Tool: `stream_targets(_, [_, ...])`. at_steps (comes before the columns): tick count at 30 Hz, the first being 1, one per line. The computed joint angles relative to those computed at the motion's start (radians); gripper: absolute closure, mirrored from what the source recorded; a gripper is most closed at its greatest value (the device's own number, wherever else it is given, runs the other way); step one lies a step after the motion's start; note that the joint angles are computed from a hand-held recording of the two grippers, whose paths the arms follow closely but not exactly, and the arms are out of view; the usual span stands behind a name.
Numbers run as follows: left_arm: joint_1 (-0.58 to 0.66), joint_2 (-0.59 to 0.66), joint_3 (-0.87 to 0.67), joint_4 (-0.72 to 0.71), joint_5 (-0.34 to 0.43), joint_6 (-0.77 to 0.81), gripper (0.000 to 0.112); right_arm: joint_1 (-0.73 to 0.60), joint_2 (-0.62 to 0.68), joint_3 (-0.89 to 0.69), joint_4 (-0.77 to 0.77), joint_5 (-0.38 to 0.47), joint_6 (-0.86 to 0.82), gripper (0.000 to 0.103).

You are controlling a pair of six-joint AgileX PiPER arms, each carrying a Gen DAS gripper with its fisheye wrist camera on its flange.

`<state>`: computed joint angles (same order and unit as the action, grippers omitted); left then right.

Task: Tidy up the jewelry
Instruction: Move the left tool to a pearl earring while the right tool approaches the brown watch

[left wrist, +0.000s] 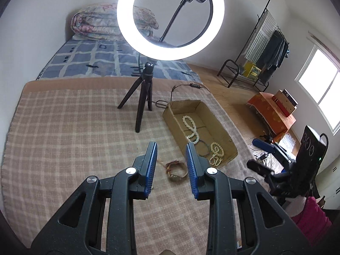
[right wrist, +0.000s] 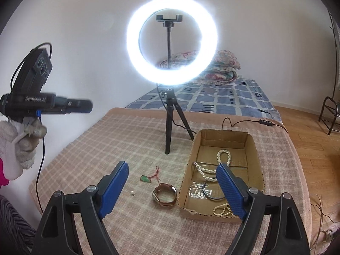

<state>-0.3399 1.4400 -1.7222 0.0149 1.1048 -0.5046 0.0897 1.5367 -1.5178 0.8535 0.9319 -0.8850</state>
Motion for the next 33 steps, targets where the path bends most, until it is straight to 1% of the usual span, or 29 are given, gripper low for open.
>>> stream_targets(3, [0.005, -0.094, 0.155, 0.003, -0.032, -0.017, 0.085, 0.018, -0.008, 0.019, -0.009, -0.009, -0.01, 0.021])
stream_targets(6, [0.01, -0.173, 0.298, -0.023, -0.059, -0.014, 0.085, 0.035, -0.011, 0.034, -0.02, -0.009, -0.024, 0.025])
stream_targets(10, [0.004, -0.236, 0.432, -0.043, -0.074, -0.01, 0.085, 0.065, -0.006, 0.043, -0.04, -0.012, -0.028, 0.028])
stream_targets(14, [0.029, -0.279, 0.534, -0.095, -0.106, 0.009, 0.085, 0.107, 0.007, 0.047, -0.069, -0.025, -0.016, 0.029])
stream_targets(16, [0.034, -0.282, 0.565, -0.11, -0.106, 0.025, 0.085, 0.13, 0.018, 0.048, -0.086, -0.032, -0.012, 0.032])
stream_targets(25, [0.022, -0.288, 0.674, -0.133, -0.117, 0.059, 0.085, 0.231, 0.059, 0.077, -0.182, -0.064, -0.013, 0.035])
stream_targets(28, [0.029, -0.281, 0.705, -0.158, -0.118, 0.085, 0.085, 0.254, 0.085, 0.08, -0.217, -0.062, -0.016, 0.038])
stream_targets(33, [0.005, -0.261, 0.732, -0.134, -0.123, 0.093, 0.085, 0.276, 0.124, 0.068, -0.256, -0.055, -0.024, 0.038])
